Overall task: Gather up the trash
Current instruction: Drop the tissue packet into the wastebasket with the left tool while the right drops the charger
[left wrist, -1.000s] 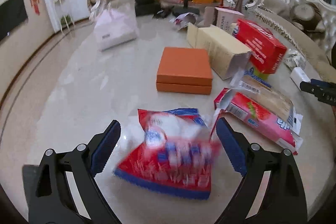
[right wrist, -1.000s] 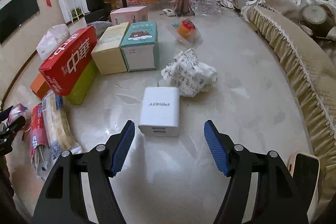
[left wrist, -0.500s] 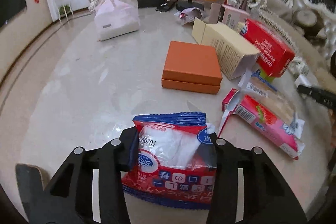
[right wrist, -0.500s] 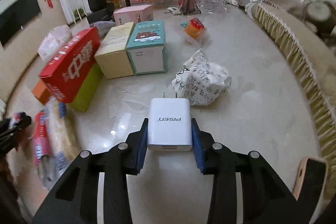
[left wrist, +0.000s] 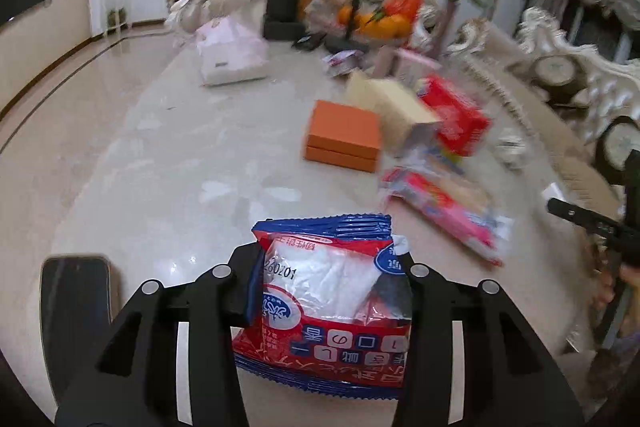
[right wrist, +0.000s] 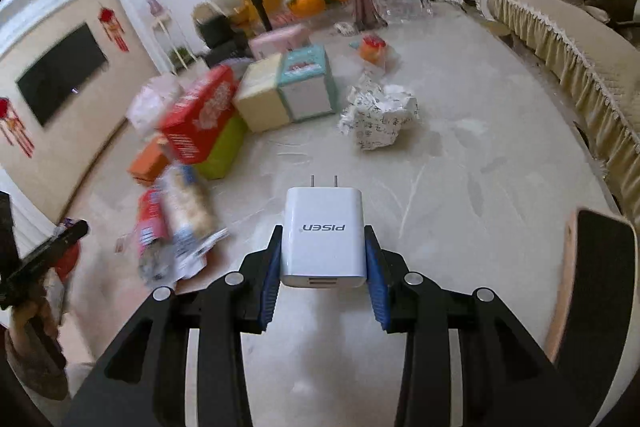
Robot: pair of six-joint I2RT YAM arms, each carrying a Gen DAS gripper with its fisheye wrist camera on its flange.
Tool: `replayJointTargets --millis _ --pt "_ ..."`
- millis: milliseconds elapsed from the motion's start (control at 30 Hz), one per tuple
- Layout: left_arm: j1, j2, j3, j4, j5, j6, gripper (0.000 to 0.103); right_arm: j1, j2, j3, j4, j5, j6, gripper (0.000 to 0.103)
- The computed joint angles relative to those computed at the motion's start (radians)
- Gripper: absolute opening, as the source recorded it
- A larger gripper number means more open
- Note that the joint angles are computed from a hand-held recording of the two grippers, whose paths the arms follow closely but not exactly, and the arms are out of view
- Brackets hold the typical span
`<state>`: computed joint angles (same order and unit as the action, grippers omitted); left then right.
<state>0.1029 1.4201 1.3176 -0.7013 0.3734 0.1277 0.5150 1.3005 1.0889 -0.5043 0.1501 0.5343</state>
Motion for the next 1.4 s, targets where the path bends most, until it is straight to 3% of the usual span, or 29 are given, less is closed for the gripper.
replayJointTargets --millis 100,200,300,400,500,600,700,800,900,967,1000,1067,1167,1267,1400 --pt "0.011 -0.197 -0.121 -0.044 0.084 0.06 0.044 0.113 -0.16 -0.09 -0.024 0.053 0.043 0.036" --pt "0.012 -0.399 -0.234 -0.174 0.15 0.152 0.044 0.306 -0.287 -0.159 -0.098 0.128 0.146 0.036" --pt "0.013 -0.546 -0.34 -0.343 0.208 0.231 0.044 0.555 -0.332 -0.201 -0.178 0.212 0.326 0.036" --pt "-0.047 -0.642 -0.474 -0.403 0.156 0.221 0.044 0.751 -0.289 -0.236 -0.221 0.256 0.492 0.036" --pt "-0.169 -0.64 -0.646 -0.333 0.076 0.111 0.044 0.772 -0.218 -0.322 -0.142 0.152 0.568 0.036" --pt "-0.308 -0.538 -0.794 -0.159 -0.011 -0.01 0.044 0.715 -0.075 -0.372 -0.054 0.057 0.539 0.036" --pt "-0.382 -0.418 -0.846 -0.021 -0.06 -0.058 0.044 0.672 0.044 -0.389 0.028 -0.005 0.495 0.036" --pt "-0.412 -0.356 -0.869 0.053 -0.081 -0.079 0.044 0.652 0.145 -0.374 0.081 -0.03 0.461 0.036" --pt "-0.4 -0.325 -0.881 0.079 -0.06 -0.076 0.048 0.668 0.209 -0.346 0.1 0.019 0.431 0.036" --pt "-0.401 -0.33 -0.893 0.08 -0.091 -0.084 0.076 0.682 0.227 -0.328 0.072 0.029 0.428 0.041" --pt "-0.413 -0.344 -0.902 0.084 -0.131 -0.097 0.082 0.693 0.25 -0.302 0.046 0.041 0.43 0.054" --pt "-0.412 -0.403 -0.924 0.077 -0.164 -0.099 0.084 0.715 0.233 -0.295 0.012 0.082 0.432 0.062" --pt "-0.375 -0.483 -0.922 0.026 -0.147 -0.093 0.084 0.747 0.178 -0.302 -0.015 0.11 0.45 0.063" --pt "-0.338 -0.557 -0.853 -0.094 -0.1 -0.084 0.084 0.753 0.008 -0.339 -0.007 0.123 0.425 0.063" --pt "-0.298 -0.602 -0.655 -0.209 0.015 -0.107 0.084 0.69 -0.223 -0.267 -0.102 0.275 0.242 0.063"
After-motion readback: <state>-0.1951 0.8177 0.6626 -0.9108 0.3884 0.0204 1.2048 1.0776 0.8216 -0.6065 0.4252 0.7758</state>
